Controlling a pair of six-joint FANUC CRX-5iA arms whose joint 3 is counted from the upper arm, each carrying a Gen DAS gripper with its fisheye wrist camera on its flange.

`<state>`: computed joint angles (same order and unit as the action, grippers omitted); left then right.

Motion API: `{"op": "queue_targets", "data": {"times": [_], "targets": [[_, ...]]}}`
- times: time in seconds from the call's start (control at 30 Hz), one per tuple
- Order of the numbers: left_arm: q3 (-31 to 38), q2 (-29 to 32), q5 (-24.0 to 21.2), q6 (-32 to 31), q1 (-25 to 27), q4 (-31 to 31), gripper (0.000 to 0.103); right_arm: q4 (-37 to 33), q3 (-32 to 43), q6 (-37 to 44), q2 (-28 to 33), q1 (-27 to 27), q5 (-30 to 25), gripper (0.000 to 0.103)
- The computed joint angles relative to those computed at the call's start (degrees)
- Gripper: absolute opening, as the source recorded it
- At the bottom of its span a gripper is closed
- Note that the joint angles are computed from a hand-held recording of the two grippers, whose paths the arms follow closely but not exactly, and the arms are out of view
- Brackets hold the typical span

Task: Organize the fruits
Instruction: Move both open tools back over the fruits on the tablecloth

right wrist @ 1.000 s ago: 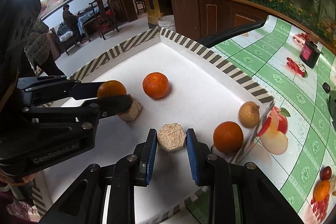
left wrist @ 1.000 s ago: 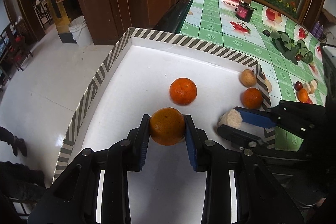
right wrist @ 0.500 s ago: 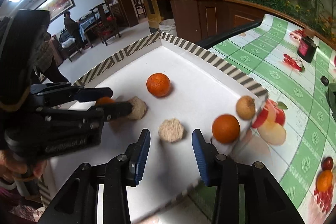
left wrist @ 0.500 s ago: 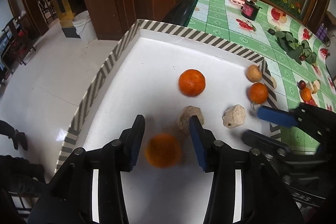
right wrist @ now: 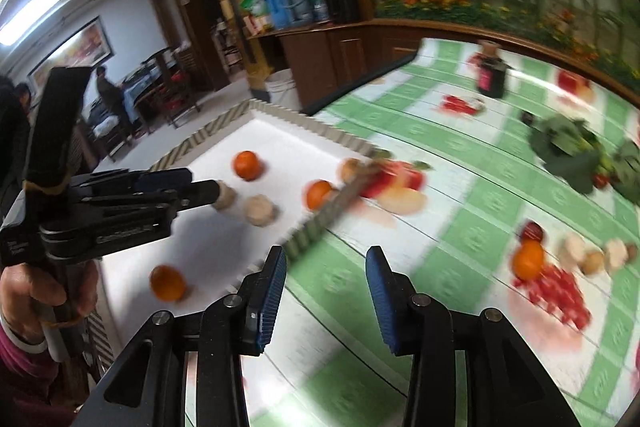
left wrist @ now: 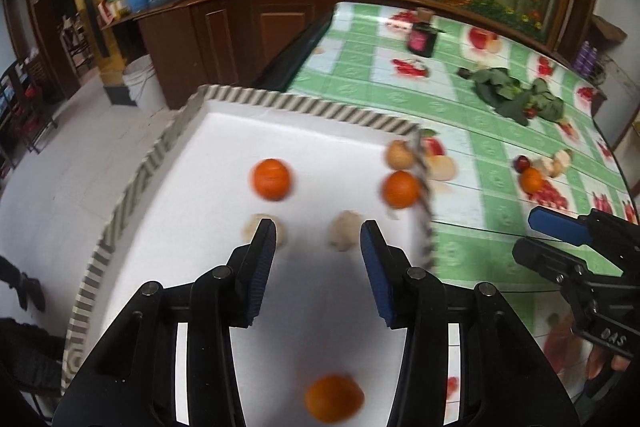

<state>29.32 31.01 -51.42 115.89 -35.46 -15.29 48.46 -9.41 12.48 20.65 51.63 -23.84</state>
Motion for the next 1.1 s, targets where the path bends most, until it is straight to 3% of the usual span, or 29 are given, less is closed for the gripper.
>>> {"op": "queue_targets", "data": {"times": [0.23, 0.43, 0.53, 1.1], "targets": [[3.91, 3.11, -0.32, -3.03, -2.44, 3.70, 0.044, 7.71, -10.16, -11.65, -6.75, -1.25, -3.37, 0.040], [8.23, 6.12, -1.03, -5.78, -4.56, 6.16, 0.044, 7.86, -15.96, -15.25, -11.42, -1.64, -8.84, 0.040], [11.49, 8.33, -2.34, -7.18, -5.51, 7.23, 0.044, 8.15, -19.19, -17.48, -13.78, -2.58, -8.54, 0.040], [21.03, 14.65, -6.34, -8.32, -8.45, 7.19, 0.044, 12.97, -23.59, -23.56, -17.15, -4.44, -8.13, 0.040]]}}
